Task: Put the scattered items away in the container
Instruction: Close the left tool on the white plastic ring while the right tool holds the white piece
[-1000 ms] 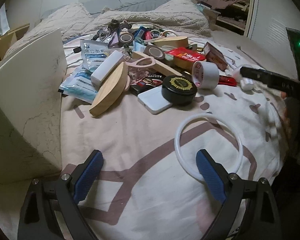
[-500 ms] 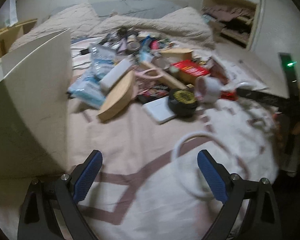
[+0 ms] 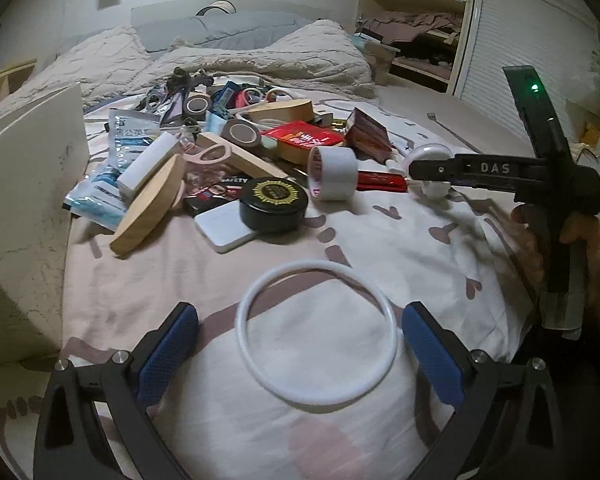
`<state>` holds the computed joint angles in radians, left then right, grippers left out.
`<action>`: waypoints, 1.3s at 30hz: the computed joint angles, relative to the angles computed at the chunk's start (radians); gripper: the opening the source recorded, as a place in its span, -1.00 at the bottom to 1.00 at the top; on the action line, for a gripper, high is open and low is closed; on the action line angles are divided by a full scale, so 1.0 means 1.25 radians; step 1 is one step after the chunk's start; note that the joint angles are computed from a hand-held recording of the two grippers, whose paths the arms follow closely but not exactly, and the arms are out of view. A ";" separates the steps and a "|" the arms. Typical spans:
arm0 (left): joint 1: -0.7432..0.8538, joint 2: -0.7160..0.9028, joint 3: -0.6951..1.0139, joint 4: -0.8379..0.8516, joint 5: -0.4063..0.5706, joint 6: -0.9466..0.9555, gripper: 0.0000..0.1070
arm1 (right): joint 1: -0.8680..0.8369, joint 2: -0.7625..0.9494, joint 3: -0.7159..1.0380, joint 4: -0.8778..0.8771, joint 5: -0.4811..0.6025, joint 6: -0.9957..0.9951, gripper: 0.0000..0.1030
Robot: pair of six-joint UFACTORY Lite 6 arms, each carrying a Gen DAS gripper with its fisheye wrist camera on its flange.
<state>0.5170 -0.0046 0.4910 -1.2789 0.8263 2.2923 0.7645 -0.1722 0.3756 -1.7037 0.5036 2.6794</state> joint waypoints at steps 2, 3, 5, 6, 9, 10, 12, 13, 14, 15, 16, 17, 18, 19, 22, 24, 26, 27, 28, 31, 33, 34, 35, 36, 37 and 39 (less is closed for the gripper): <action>-0.012 0.001 -0.005 -0.016 -0.006 0.003 0.92 | -0.002 -0.014 -0.003 -0.041 -0.026 0.023 0.00; -0.018 0.002 -0.009 -0.026 -0.011 0.010 0.92 | 0.000 -0.021 -0.008 -0.069 -0.033 0.043 0.00; -0.023 0.003 -0.013 -0.037 -0.014 0.018 0.92 | 0.003 -0.023 -0.006 -0.132 -0.055 0.079 0.00; -0.019 0.003 -0.011 -0.031 -0.012 0.015 0.92 | 0.007 -0.021 -0.003 -0.147 -0.062 0.082 0.00; -0.029 0.005 -0.018 -0.055 -0.020 0.034 0.92 | 0.036 0.006 0.027 -0.138 -0.071 0.037 0.00; -0.031 0.005 -0.022 -0.066 -0.024 0.046 0.92 | 0.046 0.019 0.039 -0.126 -0.069 0.020 0.00; -0.043 0.007 -0.036 -0.101 -0.041 0.085 0.92 | 0.066 0.054 0.065 -0.109 -0.067 -0.008 0.00; -0.051 0.008 -0.043 -0.120 -0.053 0.107 0.92 | 0.073 0.066 0.072 -0.103 -0.065 -0.016 0.00; -0.056 0.010 -0.049 -0.137 -0.063 0.127 0.92 | 0.080 0.085 0.083 -0.099 -0.063 -0.021 0.00; -0.060 0.012 -0.053 -0.149 -0.068 0.142 0.92 | 0.082 0.099 0.090 -0.100 -0.063 -0.021 0.00; -0.063 0.018 -0.048 -0.148 -0.072 0.135 0.92 | 0.084 0.117 0.100 -0.093 -0.063 -0.029 0.00; -0.065 0.032 -0.032 -0.129 -0.073 0.103 0.92 | 0.090 0.135 0.110 -0.076 -0.056 -0.045 0.00; -0.067 0.057 -0.002 -0.092 -0.070 0.044 0.92 | 0.095 0.144 0.115 -0.069 -0.047 -0.051 0.00; -0.062 0.070 0.013 -0.071 -0.062 0.015 0.92 | 0.101 0.151 0.120 -0.059 -0.038 -0.060 0.00; -0.054 0.082 0.030 -0.044 -0.046 -0.016 0.92 | 0.108 0.158 0.127 -0.040 -0.029 -0.079 0.00; -0.048 0.065 0.009 -0.057 -0.046 0.015 0.92 | 0.103 0.161 0.128 -0.041 -0.034 -0.075 0.00; -0.036 0.052 -0.009 -0.068 -0.039 0.045 0.92 | 0.095 0.166 0.132 -0.046 -0.047 -0.066 0.00; -0.030 0.051 -0.014 -0.074 -0.033 0.055 0.92 | 0.096 0.171 0.136 -0.043 -0.045 -0.067 0.00; -0.022 0.049 -0.018 -0.076 -0.027 0.065 0.90 | 0.100 0.175 0.139 -0.032 -0.041 -0.075 0.00; 0.001 0.050 -0.022 -0.088 -0.012 0.087 0.77 | 0.106 0.180 0.143 -0.027 -0.034 -0.077 0.00; 0.013 0.051 -0.022 -0.093 -0.004 0.098 0.68 | 0.106 0.180 0.141 -0.029 -0.032 -0.064 0.00; 0.016 0.052 -0.020 -0.093 0.000 0.099 0.61 | 0.108 0.181 0.143 -0.024 -0.030 -0.063 0.00; 0.017 0.053 -0.018 -0.095 0.003 0.099 0.58 | 0.110 0.182 0.145 -0.014 -0.029 -0.070 0.00; 0.018 0.056 -0.014 -0.093 0.006 0.094 0.58 | 0.112 0.182 0.147 -0.004 -0.027 -0.079 0.00; 0.018 0.057 -0.012 -0.091 0.007 0.091 0.58 | 0.115 0.182 0.148 0.005 -0.025 -0.086 0.00; 0.018 0.054 -0.015 -0.097 0.008 0.100 0.58 | 0.116 0.181 0.148 0.005 -0.026 -0.083 0.00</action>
